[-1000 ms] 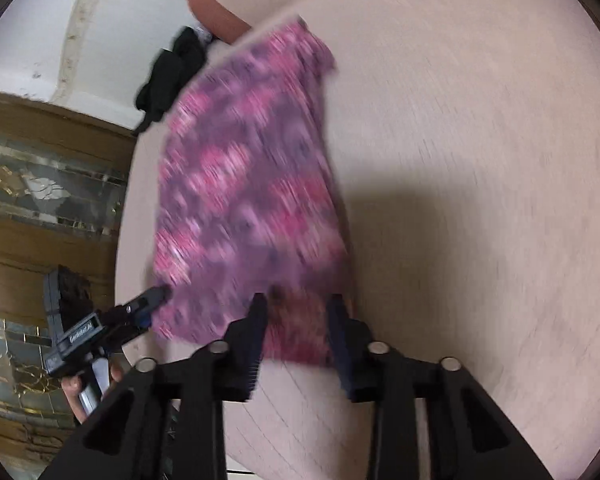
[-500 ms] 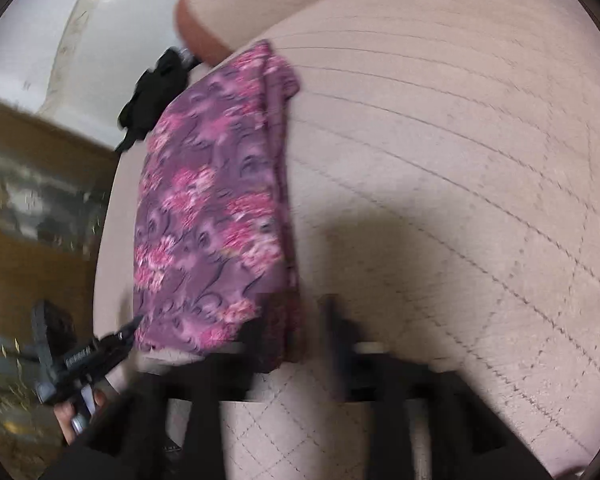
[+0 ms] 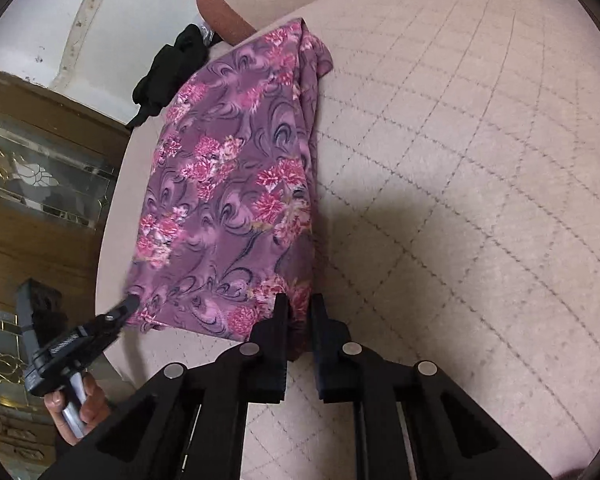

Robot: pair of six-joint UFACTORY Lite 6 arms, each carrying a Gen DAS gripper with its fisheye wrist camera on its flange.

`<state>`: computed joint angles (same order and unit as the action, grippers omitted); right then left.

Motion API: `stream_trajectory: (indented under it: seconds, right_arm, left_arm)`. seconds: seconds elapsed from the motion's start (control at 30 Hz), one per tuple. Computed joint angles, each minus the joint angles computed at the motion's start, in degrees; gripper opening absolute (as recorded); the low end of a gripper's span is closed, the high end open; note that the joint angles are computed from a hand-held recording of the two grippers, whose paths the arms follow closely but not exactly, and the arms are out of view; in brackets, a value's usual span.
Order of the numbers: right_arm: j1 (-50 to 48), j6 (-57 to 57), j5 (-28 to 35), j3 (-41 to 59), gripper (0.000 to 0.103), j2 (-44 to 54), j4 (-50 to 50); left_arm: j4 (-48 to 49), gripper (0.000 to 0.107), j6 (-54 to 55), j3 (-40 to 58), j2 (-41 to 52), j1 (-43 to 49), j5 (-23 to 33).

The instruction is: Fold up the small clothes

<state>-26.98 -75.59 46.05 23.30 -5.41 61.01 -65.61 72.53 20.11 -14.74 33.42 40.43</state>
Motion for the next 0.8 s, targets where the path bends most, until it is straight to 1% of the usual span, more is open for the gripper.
stream_trajectory:
  seconds: [0.03, 0.07, 0.1, 0.17, 0.2, 0.23, 0.27, 0.33, 0.37, 0.4, 0.43, 0.47, 0.5, 0.6, 0.63, 0.67, 0.7, 0.8]
  right_arm:
    - [0.55, -0.34, -1.18, 0.48, 0.011, 1.73, 0.39]
    - [1.53, -0.74, -2.88, 1.26, 0.011, 5.14, 1.42]
    - [1.22, -1.38, -2.63, 2.0, 0.012, 7.39, 2.4]
    - [-0.37, -1.06, 0.57, 3.35, 0.019, 8.45, 2.09]
    - [-1.63, -1.14, 1.48, 3.34, 0.026, 8.06, 1.52]
    - [-2.53, -1.37, 1.91, 2.93, 0.031, 7.48, 1.52]
    - [-3.35, -1.43, 2.63, 2.95, 0.033, 7.68, 1.51]
    - [-4.3, -2.01, 4.39, 3.26, 0.049, 8.95, 2.22]
    - [-4.29, -2.45, 5.12, 3.17, 0.05, 9.07, 2.92]
    - [-4.0, -2.56, 5.02, 2.75, 0.052, 8.35, 3.31]
    - [-3.78, -2.72, 4.72, 2.17, 0.056, 7.34, 3.5]
    - [-3.57, -2.74, 4.7, 1.8, 0.058, 6.41, 3.8]
    - [-2.78, -1.93, 4.59, 2.17, 0.062, 6.15, 4.32]
    - [-3.53, 0.66, 5.5, 3.83, 0.066, 5.92, 3.78]
    - [-3.64, 2.07, 6.4, 4.95, 0.071, 6.21, 3.86]
    - [-3.75, 3.5, 8.37, 7.5, 0.074, 7.39, 4.13]
    - [-3.19, 5.21, 9.41, 10.08, 0.081, 8.39, 4.25]
    - [1.64, 10.88, 9.46, 21.46, 0.082, 14.34, 5.09]
  left_arm:
    - [-0.55, 0.011, -0.52, 0.25, 2.68, -2.42, -3.61]
    - [-2.21, 0.011, 0.51, 0.51, 4.93, -3.52, -5.28]
    - [-2.68, 0.011, 1.03, 0.62, 4.78, -3.89, -5.66]
    - [-2.13, 0.011, 0.32, -0.36, 1.33, -3.68, -4.92]
    - [-1.83, 0.012, -0.06, -0.84, 0.04, -3.7, -4.8]
    - [-1.23, 0.012, -0.97, -1.27, -1.24, -4.25, -5.39]
    - [-0.93, 0.014, -1.86, -1.78, -2.42, -5.14, -6.63]
    - [0.32, 0.019, -4.03, -3.23, -6.16, -6.11, -8.4]
    - [0.91, 0.025, -5.15, -3.54, -7.84, -6.61, -8.82]
    - [0.78, 0.034, -5.12, -3.98, -9.9, -6.11, -8.24]
    - [0.07, 0.042, -5.03, -3.94, -10.81, -6.02, -8.16]
    - [0.4, 0.058, -5.01, -3.78, -11.52, -4.46, -7.51]
    - [1.97, 0.064, -7.29, -3.06, -11.79, -4.18, -7.61]
    - [6.57, 0.065, -13.41, 3.5, -5.81, -3.57, -4.87]
    - [7.72, 0.065, -15.23, 6.65, -3.18, -4.38, -4.07]
    - [9.05, 0.065, -17.42, 10.14, -0.44, -5.83, -4.08]
    - [9.63, 0.065, -19.12, 12.76, 1.57, -7.31, -4.48]
    - [10.19, 0.071, -23.43, 24.66, 12.3, -12.35, -5.36]
